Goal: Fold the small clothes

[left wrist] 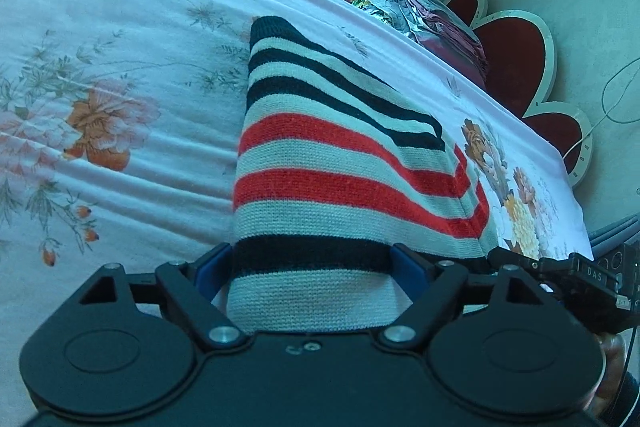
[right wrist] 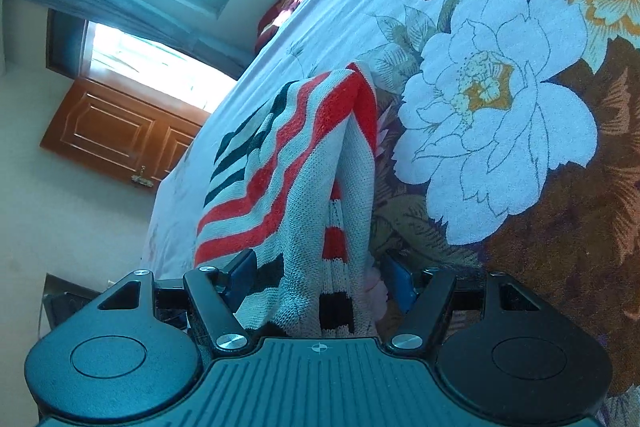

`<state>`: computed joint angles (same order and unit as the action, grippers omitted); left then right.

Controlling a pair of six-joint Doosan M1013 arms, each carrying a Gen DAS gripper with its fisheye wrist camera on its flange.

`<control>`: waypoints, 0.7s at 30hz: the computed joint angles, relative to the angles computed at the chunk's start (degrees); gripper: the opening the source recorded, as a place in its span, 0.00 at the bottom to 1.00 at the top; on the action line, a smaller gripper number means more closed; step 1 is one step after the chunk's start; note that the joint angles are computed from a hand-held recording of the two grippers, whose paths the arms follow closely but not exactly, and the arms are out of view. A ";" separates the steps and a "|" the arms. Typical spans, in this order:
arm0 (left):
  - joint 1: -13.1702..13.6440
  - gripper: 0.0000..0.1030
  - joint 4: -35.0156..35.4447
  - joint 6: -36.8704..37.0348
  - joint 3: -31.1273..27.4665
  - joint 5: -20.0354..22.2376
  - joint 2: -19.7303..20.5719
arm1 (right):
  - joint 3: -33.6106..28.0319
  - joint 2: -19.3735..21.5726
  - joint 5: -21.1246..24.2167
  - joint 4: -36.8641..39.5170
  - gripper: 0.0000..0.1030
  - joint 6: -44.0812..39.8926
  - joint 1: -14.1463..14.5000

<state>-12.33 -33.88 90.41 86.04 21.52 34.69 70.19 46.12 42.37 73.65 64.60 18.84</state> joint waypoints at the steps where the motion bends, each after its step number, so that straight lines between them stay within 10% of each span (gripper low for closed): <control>1: 0.14 0.82 -1.66 1.08 -0.12 0.11 0.24 | -0.49 0.20 0.41 -0.72 0.66 0.27 0.01; 12: -1.12 0.76 11.78 -8.16 -3.23 2.80 1.28 | -5.53 1.13 -0.52 -14.53 0.66 0.52 2.05; 21: -0.32 0.76 3.76 -2.50 -1.56 1.28 0.92 | 1.56 -0.82 -1.41 1.15 0.66 -4.13 -0.41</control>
